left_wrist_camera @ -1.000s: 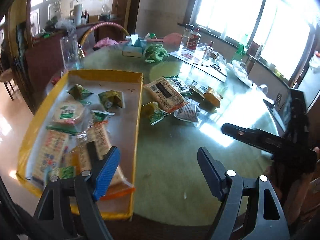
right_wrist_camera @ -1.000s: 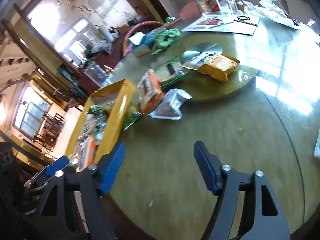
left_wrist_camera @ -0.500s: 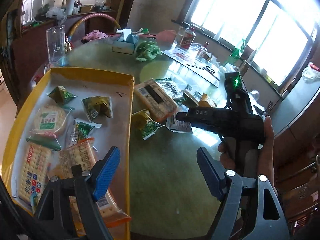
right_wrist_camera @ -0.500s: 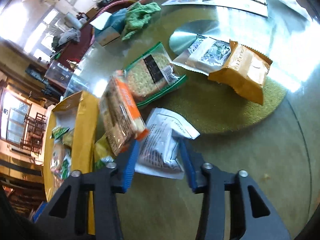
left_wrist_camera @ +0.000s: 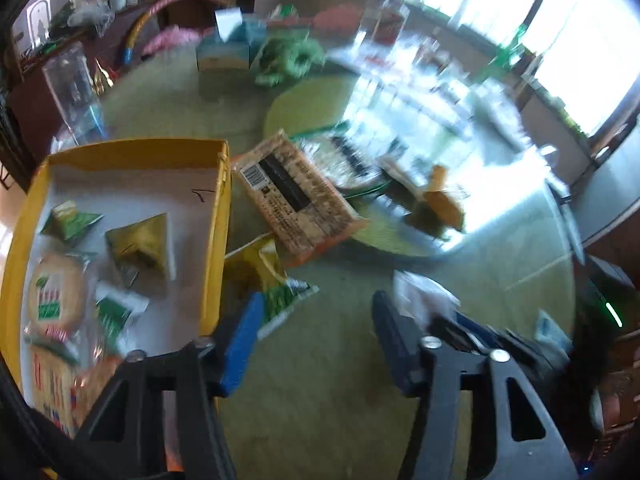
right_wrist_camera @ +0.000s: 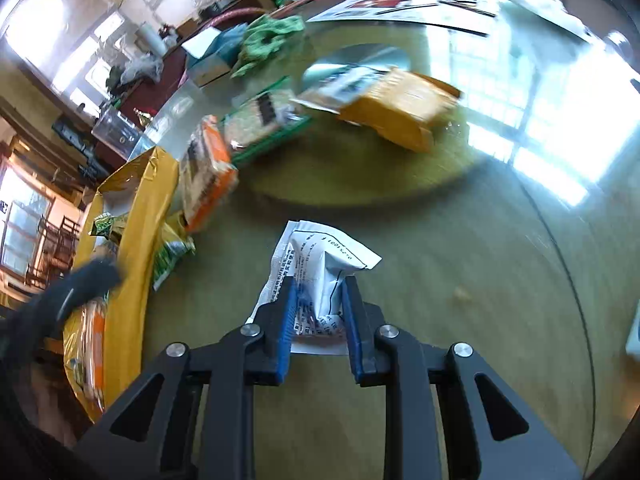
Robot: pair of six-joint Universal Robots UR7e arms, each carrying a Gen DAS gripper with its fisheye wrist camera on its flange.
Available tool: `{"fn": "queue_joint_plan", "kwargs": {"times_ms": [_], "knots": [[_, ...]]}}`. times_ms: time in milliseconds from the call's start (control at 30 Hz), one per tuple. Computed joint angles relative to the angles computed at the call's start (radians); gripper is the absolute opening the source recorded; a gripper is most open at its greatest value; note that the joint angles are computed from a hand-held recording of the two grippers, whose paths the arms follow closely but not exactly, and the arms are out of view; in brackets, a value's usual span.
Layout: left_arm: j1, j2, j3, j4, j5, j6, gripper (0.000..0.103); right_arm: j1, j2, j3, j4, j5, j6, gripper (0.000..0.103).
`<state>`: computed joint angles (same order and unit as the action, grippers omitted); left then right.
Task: Organize snacks
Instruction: 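Grasp the white paper packet with the right tool while the left grasps a yellow bag, then carry white packet in right tool and yellow bag in left into tray, release both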
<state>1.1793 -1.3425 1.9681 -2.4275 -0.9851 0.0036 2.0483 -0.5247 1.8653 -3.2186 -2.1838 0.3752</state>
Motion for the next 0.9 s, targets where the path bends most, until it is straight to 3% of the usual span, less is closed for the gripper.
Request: {"fn": "queue_joint_plan", "kwargs": {"times_ms": [67, 200, 333, 467, 667, 767, 900], "knots": [[0.010, 0.044, -0.040, 0.028, 0.027, -0.039, 0.034, -0.003, -0.011, 0.040, -0.053, 0.012, -0.002, 0.024], [-0.017, 0.101, -0.049, 0.018, 0.163, -0.040, 0.034, -0.010, -0.018, 0.068, -0.097, 0.031, -0.016, 0.024], [-0.033, 0.141, -0.066, 0.042, 0.255, -0.059, 0.034, -0.004, -0.011, 0.062, -0.099, 0.020, -0.027, 0.024], [-0.034, 0.116, -0.066, 0.096, 0.245, -0.076, 0.034, -0.002, -0.008, 0.064, -0.111, 0.017, -0.040, 0.024], [-0.037, 0.163, -0.085, 0.133, 0.322, -0.141, 0.035, -0.001, -0.006, 0.068, -0.126, 0.018, -0.047, 0.024], [-0.052, 0.173, -0.065, 0.105, 0.357, -0.110, 0.027, -0.001, -0.008, 0.076, -0.135, 0.018, -0.048, 0.024], [-0.081, 0.141, 0.013, 0.061, 0.345, -0.007, 0.025, 0.002, -0.018, 0.101, -0.158, 0.007, -0.057, 0.024]]}}
